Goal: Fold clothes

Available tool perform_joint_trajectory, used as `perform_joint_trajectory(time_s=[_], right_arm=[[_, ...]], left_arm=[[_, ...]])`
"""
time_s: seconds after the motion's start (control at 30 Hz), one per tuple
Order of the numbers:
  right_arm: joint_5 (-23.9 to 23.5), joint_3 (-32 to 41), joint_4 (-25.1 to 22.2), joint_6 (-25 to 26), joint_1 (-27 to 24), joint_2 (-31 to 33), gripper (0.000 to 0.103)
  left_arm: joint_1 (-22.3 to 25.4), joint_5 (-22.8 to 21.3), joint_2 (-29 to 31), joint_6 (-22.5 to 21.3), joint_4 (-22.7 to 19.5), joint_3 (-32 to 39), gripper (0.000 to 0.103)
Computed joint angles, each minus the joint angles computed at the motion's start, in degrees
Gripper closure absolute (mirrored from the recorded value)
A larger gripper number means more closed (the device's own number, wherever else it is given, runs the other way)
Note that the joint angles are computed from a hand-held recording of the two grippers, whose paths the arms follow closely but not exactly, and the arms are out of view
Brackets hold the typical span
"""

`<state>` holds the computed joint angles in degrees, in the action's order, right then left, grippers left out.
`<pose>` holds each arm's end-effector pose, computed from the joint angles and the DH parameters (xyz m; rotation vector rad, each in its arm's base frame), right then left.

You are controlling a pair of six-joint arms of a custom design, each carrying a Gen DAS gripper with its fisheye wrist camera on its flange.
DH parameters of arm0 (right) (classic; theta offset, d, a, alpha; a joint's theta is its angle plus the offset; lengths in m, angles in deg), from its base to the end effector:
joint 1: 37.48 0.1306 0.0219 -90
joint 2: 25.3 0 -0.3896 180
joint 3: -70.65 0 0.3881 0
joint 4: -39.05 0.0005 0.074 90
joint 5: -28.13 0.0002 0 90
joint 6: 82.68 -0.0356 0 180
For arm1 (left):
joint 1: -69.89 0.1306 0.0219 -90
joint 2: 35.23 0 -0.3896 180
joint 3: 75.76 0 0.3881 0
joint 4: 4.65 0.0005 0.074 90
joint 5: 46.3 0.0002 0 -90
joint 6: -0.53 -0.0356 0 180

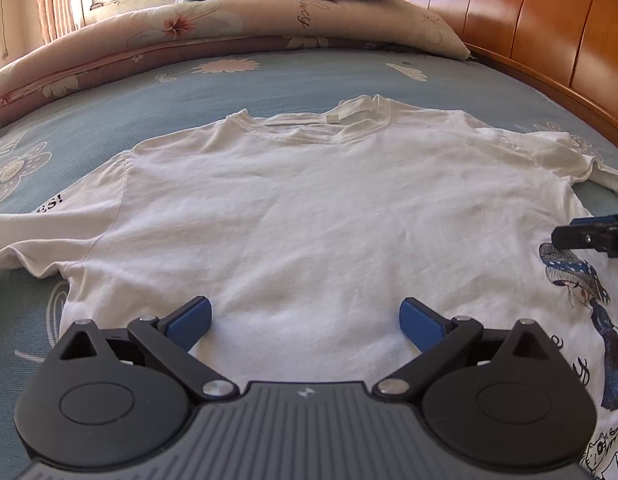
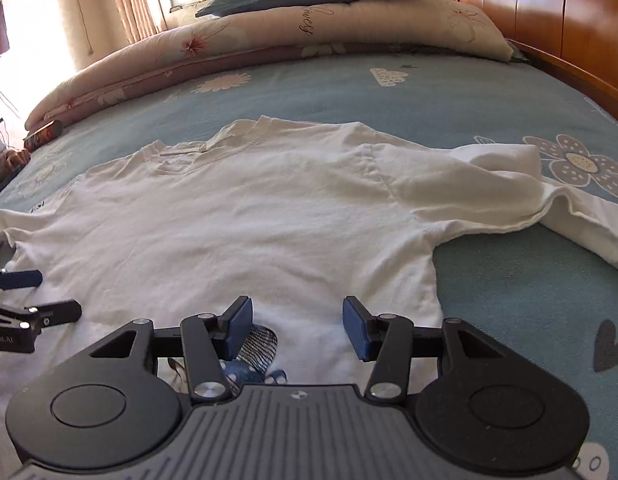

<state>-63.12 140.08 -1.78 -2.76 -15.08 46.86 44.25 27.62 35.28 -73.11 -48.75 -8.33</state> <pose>0.3415 0.1411 0.4073 -0.2633 2.3366 0.3067 0.3222 -0.1442 0.3975 0.0604 2.3522 -0.0203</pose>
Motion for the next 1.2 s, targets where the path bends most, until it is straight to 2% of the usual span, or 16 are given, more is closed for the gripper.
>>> perform_joint_trajectory(time_s=[0.1, 0.17, 0.23, 0.33, 0.43, 0.5, 0.57, 0.63, 0.67, 0.83, 0.9, 0.97, 1.03, 1.1, 1.2], right_arm=[[-0.5, -4.4, -5.0, -0.5, -2.2, -7.8, 0.039], [-1.7, -6.5, -7.4, 0.3, -2.8, -12.3, 0.039], [3.4, -5.9, -11.2, -0.1, 0.0, -13.9, 0.036], [5.8, -4.7, -10.5, -1.3, 4.7, -14.0, 0.034], [7.8, -3.9, -6.3, -1.6, 11.2, -11.1, 0.029], [9.4, -4.1, -4.8, -2.9, 14.0, -9.2, 0.029], [10.3, -4.7, -5.4, -5.0, 15.3, -8.5, 0.029], [12.0, -7.5, -4.7, -5.5, 16.4, -11.3, 0.027], [12.7, -8.9, -4.7, -5.5, 17.0, -13.3, 0.022], [20.0, -12.1, -10.8, -9.3, 23.0, -20.3, 0.013], [22.8, -12.7, -12.9, -13.2, 25.8, -22.0, 0.01], [24.9, -11.6, -14.7, -14.6, 27.4, -21.3, 0.01], [24.2, -9.6, -13.9, -13.2, 26.8, -19.3, 0.01], [24.4, -8.1, -9.7, -9.6, 26.0, -17.3, 0.01], [21.9, -4.4, -3.0, -4.2, 22.7, -10.8, 0.009]], left_arm=[[0.6, 1.1, -0.2, 0.2, -0.3, 0.0, 0.003], [0.5, 1.1, -0.4, 0.2, -0.5, -0.1, 0.003], [0.2, 0.6, -0.8, 0.3, -1.1, -0.2, 0.003], [-0.4, -0.1, -1.5, 0.1, -1.9, -0.4, 0.003], [-1.1, -0.9, -2.3, -0.2, -3.1, -0.5, 0.003], [-1.3, -1.0, -2.8, -0.3, -3.5, -0.7, 0.003], [-1.4, -0.9, -3.4, -1.1, -3.6, -1.2, 0.002], [-1.3, -0.6, -4.1, -1.6, -3.8, -1.6, 0.002], [-1.2, -0.3, -4.4, -1.8, -3.9, -1.8, 0.002], [-0.9, 0.3, -5.2, -2.2, -4.3, -2.4, 0.001], [-1.0, 0.3, -5.3, -2.6, -4.8, -2.3, 0.001], [-0.9, 0.5, -5.6, -2.7, -4.7, -2.5, 0.001], [-0.7, 1.0, -6.0, -2.7, -4.2, -3.1, 0.001], [-0.7, 1.1, -6.5, -3.4, -3.7, -3.6, 0.001], [-0.4, 1.9, -7.1, -4.1, -3.2, -4.2, 0.001]])
